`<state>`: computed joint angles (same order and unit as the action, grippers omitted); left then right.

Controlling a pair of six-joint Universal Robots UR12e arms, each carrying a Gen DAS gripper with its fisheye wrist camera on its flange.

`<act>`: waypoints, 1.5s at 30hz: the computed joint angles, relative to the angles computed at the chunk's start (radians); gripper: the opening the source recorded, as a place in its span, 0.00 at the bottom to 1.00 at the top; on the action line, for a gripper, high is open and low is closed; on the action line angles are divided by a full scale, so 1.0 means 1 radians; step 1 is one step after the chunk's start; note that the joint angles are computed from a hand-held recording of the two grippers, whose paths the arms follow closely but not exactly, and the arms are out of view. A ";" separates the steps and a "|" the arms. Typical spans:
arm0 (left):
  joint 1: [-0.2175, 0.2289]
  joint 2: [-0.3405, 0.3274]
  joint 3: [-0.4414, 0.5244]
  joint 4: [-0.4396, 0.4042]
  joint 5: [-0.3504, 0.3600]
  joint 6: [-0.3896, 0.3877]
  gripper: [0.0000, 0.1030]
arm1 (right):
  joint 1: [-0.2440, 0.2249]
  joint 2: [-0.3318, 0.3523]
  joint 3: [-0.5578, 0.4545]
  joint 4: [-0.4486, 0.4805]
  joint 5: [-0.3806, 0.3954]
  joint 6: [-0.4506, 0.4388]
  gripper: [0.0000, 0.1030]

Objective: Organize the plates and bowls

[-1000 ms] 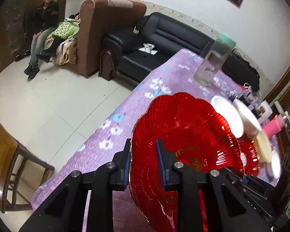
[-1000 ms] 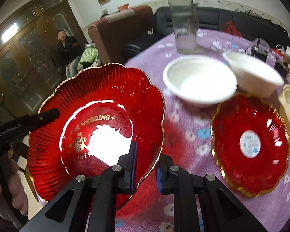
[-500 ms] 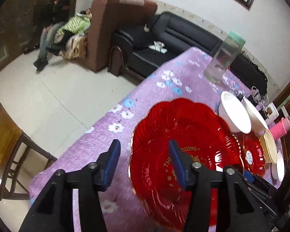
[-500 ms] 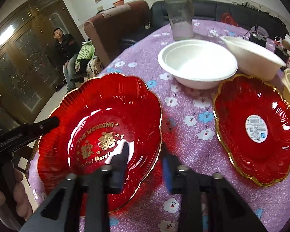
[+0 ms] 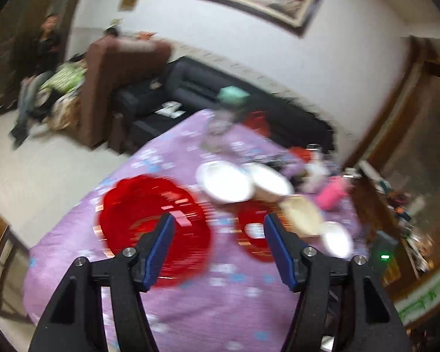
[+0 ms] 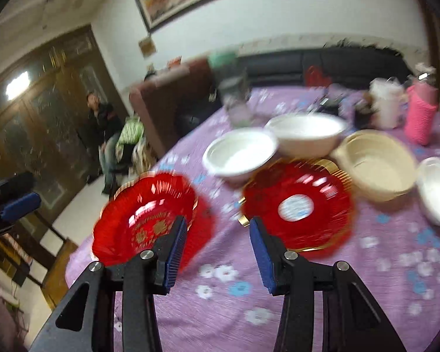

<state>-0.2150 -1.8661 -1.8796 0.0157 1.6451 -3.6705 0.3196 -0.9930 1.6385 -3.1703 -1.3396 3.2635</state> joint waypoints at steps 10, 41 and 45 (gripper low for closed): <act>-0.150 -0.116 0.264 -0.092 0.088 0.145 0.85 | -0.067 0.003 0.056 -0.336 -0.228 0.026 0.74; -0.107 0.128 0.001 0.114 0.108 0.182 0.86 | -0.044 -0.138 0.147 -0.344 -0.443 -0.024 0.74; -0.089 0.177 0.030 0.076 0.118 0.197 0.86 | -0.055 -0.233 0.110 -0.309 -0.425 -0.027 0.79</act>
